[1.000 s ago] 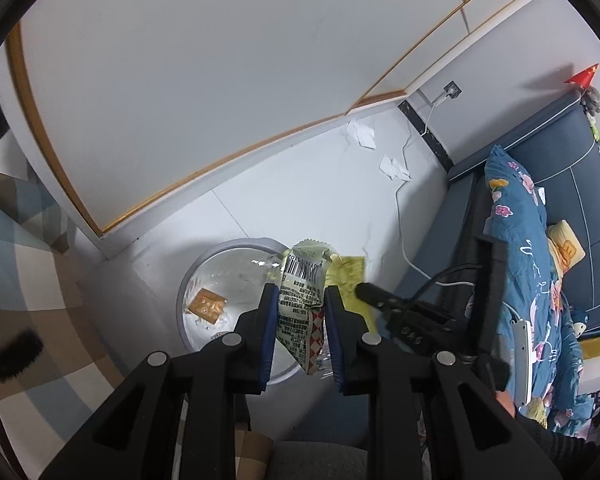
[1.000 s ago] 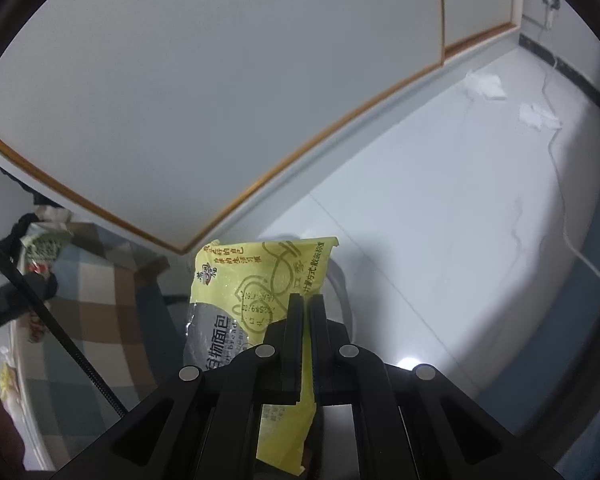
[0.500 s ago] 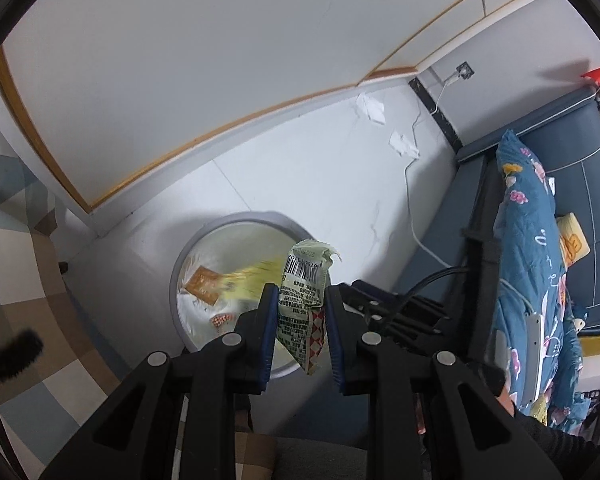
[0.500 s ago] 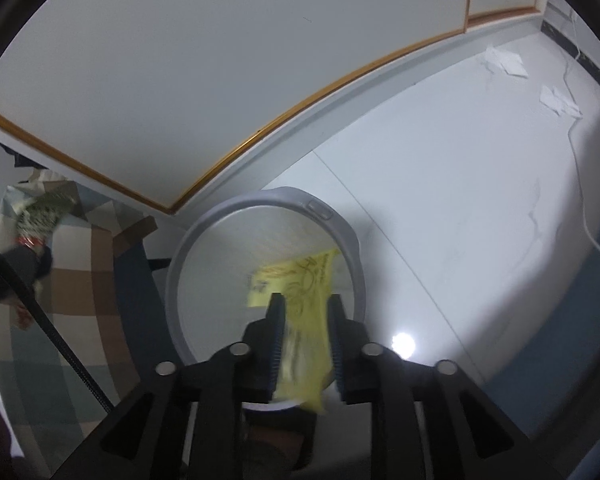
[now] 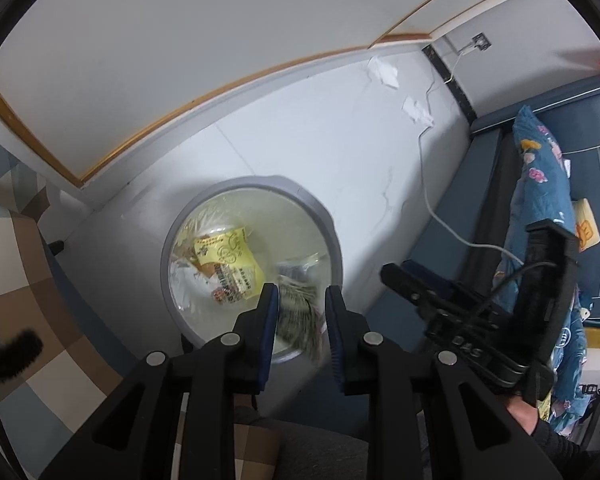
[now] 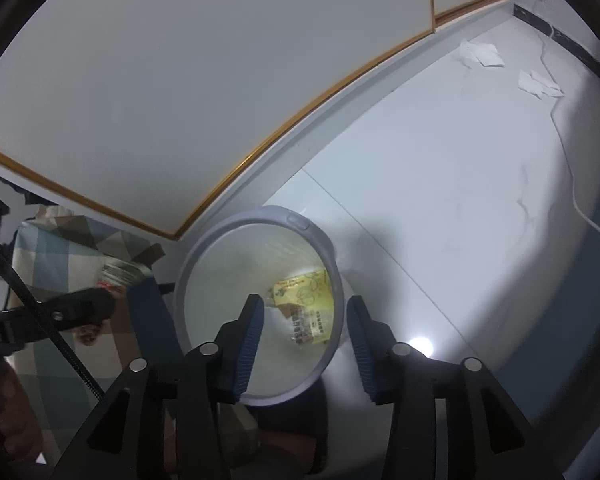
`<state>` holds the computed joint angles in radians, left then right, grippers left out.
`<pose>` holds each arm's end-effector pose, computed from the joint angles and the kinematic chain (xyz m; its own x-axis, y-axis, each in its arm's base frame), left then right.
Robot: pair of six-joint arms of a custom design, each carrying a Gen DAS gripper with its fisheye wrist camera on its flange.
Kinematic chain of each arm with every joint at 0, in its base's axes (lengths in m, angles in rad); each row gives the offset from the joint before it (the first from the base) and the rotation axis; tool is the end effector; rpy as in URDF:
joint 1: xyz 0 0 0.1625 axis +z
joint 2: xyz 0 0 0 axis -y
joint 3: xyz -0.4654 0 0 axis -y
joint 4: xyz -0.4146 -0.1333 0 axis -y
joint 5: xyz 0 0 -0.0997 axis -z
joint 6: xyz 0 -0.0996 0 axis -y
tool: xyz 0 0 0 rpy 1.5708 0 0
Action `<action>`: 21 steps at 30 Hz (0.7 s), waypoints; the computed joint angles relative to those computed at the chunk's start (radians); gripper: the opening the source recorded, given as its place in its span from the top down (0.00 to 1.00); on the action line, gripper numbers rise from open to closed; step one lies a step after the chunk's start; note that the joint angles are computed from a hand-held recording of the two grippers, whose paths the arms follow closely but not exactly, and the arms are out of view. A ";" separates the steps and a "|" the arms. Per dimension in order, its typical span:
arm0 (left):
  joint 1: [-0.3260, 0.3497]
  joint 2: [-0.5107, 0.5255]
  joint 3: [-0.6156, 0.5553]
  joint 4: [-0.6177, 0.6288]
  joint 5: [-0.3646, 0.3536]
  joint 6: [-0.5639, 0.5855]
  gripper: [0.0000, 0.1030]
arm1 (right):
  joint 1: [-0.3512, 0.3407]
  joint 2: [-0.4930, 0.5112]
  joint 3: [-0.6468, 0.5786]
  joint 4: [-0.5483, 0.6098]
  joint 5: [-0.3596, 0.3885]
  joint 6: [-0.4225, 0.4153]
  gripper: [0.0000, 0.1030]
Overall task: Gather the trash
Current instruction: 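Open both grippers over the white bin to drop the wrapper and bag, then move both open grippers back over the table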
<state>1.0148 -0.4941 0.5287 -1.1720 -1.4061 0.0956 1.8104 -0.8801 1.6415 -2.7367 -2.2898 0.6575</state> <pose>-0.3338 -0.8207 0.2378 -0.7522 0.6501 -0.1080 0.5533 0.7120 0.4322 0.2361 -0.6812 0.2055 -0.7606 0.6037 0.2387 0.3116 0.6621 -0.6816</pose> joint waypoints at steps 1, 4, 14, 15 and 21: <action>-0.001 0.005 -0.006 0.008 0.010 -0.004 0.81 | 0.000 -0.002 0.000 0.002 0.003 0.001 0.57; -0.003 -0.004 0.007 -0.002 0.019 0.000 0.69 | 0.004 -0.007 0.003 -0.008 0.003 0.002 0.49; -0.026 -0.107 0.193 -0.214 0.111 0.016 0.45 | 0.012 -0.010 0.007 -0.040 0.006 -0.028 0.36; -0.029 -0.116 0.209 -0.238 0.123 0.018 0.41 | 0.015 -0.010 0.006 -0.041 0.005 -0.034 0.35; -0.047 -0.177 0.304 -0.367 0.195 0.043 0.33 | 0.036 -0.007 -0.006 -0.038 -0.013 -0.050 0.31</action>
<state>0.9680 -0.6706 0.8327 -1.5387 -1.2108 0.1385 1.8460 -0.8872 1.6355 -2.7748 -2.3030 0.6075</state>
